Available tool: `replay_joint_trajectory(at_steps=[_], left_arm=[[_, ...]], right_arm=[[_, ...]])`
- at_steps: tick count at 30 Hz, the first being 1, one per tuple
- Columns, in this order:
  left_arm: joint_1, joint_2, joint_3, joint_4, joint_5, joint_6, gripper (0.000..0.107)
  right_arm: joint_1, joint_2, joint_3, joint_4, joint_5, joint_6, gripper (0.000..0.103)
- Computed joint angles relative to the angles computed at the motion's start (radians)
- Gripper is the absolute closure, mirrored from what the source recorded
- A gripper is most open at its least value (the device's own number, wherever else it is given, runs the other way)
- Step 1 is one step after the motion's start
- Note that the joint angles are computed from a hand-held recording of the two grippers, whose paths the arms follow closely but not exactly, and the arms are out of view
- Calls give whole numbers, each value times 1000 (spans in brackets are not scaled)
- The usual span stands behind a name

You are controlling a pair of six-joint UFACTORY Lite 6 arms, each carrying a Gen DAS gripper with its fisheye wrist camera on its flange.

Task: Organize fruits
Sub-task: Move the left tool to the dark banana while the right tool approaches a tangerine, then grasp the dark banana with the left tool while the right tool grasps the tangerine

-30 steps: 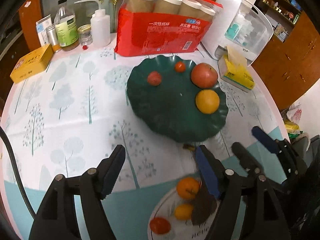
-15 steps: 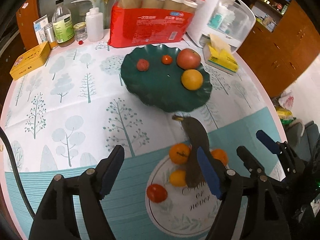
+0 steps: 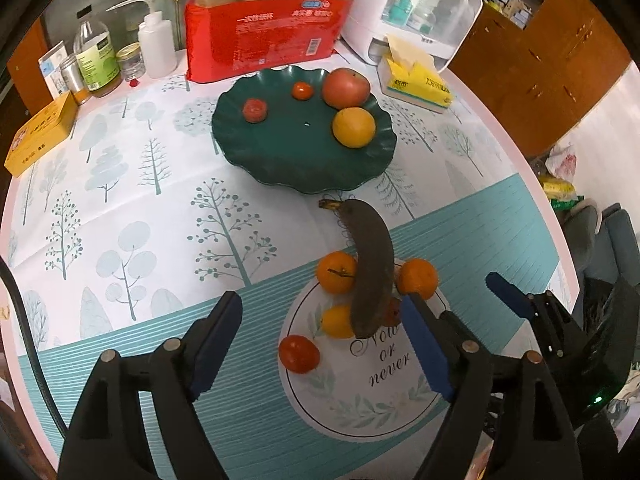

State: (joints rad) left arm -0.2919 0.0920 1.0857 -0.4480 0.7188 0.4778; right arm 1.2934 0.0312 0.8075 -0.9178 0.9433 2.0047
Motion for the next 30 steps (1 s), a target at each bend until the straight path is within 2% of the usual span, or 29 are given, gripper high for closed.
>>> replay_joint_trajectory(at_steps=[4, 10, 17, 30], left_arm=[[-45, 45, 60, 58, 21, -83, 26], [-106, 171, 200, 136, 67, -208, 26], [-193, 392, 397, 230, 90, -366, 26], [-295, 769, 791, 347, 246, -563, 26]], right_arm=[[-20, 0, -28, -16, -43, 4, 41], [-90, -31, -106, -89, -166, 19, 41], [-175, -67, -235, -365, -347, 188, 41], [-324, -95, -358, -837, -536, 447, 41]])
